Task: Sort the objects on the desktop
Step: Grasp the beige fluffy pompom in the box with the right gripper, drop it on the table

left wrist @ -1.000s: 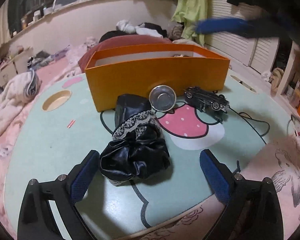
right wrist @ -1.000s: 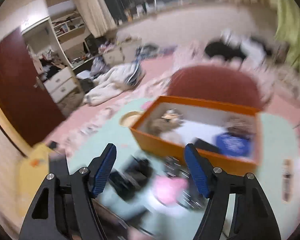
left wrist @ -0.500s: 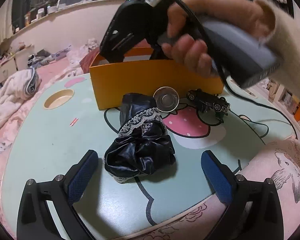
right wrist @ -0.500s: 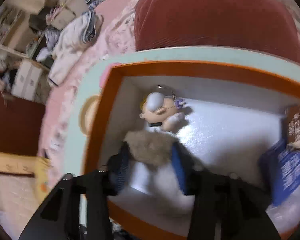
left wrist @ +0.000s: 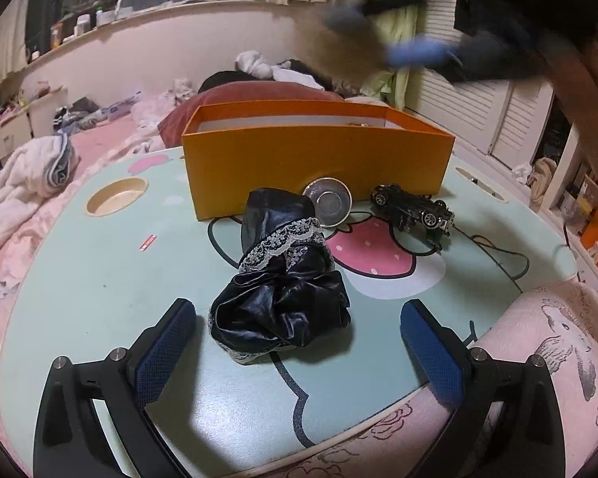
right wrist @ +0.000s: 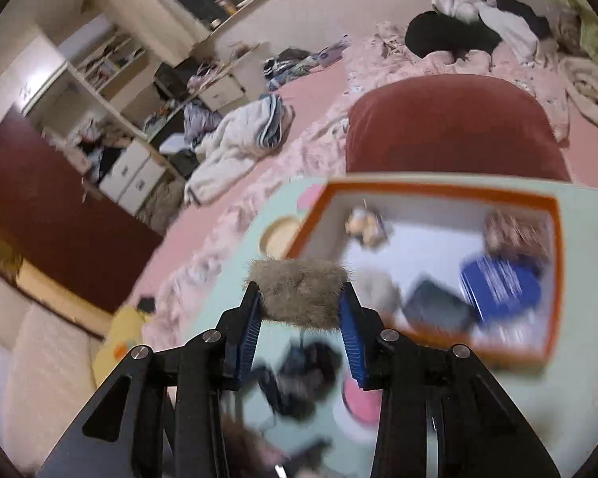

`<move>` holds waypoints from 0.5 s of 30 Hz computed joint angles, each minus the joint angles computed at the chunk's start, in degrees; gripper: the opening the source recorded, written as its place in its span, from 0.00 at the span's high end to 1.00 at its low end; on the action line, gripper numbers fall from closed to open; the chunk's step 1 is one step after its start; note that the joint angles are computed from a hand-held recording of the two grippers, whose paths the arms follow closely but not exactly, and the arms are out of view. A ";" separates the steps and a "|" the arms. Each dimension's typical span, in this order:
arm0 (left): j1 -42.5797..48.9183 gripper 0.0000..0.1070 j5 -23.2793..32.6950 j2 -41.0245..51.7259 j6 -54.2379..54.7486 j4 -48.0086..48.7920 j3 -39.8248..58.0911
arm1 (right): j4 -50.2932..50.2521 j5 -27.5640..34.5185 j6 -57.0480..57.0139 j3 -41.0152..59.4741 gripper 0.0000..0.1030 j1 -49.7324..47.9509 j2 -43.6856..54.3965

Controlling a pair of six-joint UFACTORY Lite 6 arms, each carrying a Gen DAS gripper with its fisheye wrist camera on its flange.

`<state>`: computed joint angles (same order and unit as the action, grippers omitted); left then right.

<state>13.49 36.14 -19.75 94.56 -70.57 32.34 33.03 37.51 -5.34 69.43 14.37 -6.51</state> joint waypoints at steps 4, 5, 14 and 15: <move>6.53 0.04 9.85 2.83 2.61 -2.21 1.46 | -13.93 -6.42 12.22 -11.62 0.60 7.25 -5.07; 8.99 0.04 13.06 3.97 3.04 -2.76 2.16 | -17.99 -8.95 15.21 -13.56 0.60 9.18 -4.72; 12.46 0.04 21.28 7.68 -14.34 4.06 16.77 | -45.57 -19.74 41.16 -35.64 0.20 11.81 -30.01; 8.53 0.04 19.80 9.01 -20.33 8.08 21.74 | -47.68 -18.88 42.47 -36.96 0.20 11.78 -31.59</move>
<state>22.02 55.94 -10.73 74.22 -62.49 54.07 -14.65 18.63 37.13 32.47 26.15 -38.09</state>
